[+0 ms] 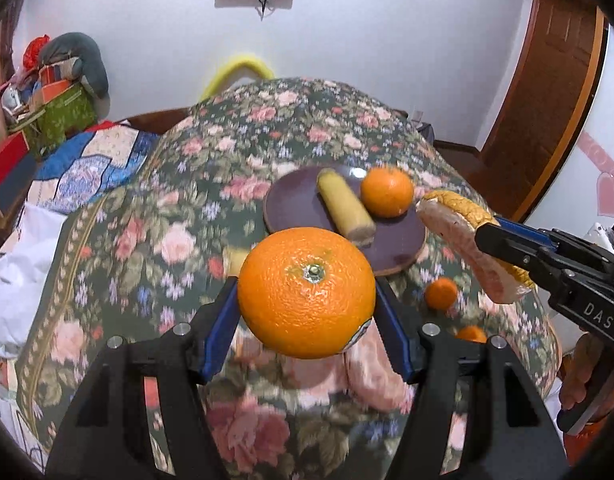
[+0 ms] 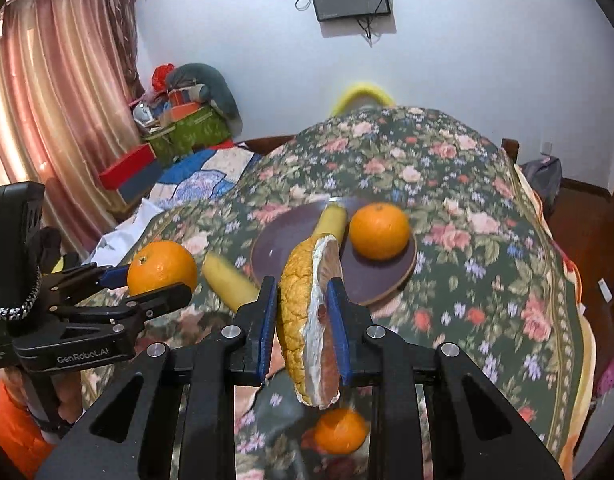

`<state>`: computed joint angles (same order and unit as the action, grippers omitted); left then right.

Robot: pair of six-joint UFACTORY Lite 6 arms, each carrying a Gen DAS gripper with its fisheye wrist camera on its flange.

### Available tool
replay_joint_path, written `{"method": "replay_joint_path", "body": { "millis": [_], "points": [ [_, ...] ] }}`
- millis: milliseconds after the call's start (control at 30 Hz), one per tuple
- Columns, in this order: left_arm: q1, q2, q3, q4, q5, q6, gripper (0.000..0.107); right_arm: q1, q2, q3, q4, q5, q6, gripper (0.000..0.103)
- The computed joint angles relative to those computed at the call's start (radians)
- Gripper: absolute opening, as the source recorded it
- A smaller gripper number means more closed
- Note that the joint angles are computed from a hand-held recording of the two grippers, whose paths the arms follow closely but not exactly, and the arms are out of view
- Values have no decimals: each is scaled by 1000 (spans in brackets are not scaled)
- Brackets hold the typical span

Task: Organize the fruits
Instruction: 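Grasp and lift the pomelo segment with the right gripper while the left lifts the orange, then lower the orange and pomelo segment onto the plate and open both grippers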

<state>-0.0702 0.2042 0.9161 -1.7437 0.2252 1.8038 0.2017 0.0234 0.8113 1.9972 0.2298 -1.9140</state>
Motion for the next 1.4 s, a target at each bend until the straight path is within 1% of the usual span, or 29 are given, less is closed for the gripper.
{"method": "replay_joint_path", "body": {
  "millis": [267,433,500,600,767,900,967,1100,1200,1300,1400],
  "points": [
    [-17,148,211,147,-15,-148,64,-28,142,160,-37,7,3,23],
    [-27,284,372,320,-20,-320,64,-32,254,281,-85,-9,34,23],
    [-32,352,450,414,-22,-412,64,-37,312,349,-154,-2,101,23],
    [-34,434,546,542,-14,-540,64,-35,370,419,-198,-8,139,23],
    [-32,606,758,808,46,-812,64,-35,477,547,-345,-5,284,23],
    [-15,802,1036,1004,191,-1044,64,-31,549,628,-450,-12,392,23],
    [-15,883,1159,1092,235,-1152,64,-31,578,661,-513,-8,455,23],
    [-20,987,1322,1190,291,-1268,64,-32,619,707,-601,11,544,23],
    [-32,1002,1345,1257,284,-1322,64,-26,637,727,-668,6,605,23],
    [-44,1015,1361,1320,279,-1371,64,-30,647,737,-696,10,631,22],
    [-49,1041,1401,1355,303,-1409,64,-42,660,754,-750,30,692,22]
  ]
}}
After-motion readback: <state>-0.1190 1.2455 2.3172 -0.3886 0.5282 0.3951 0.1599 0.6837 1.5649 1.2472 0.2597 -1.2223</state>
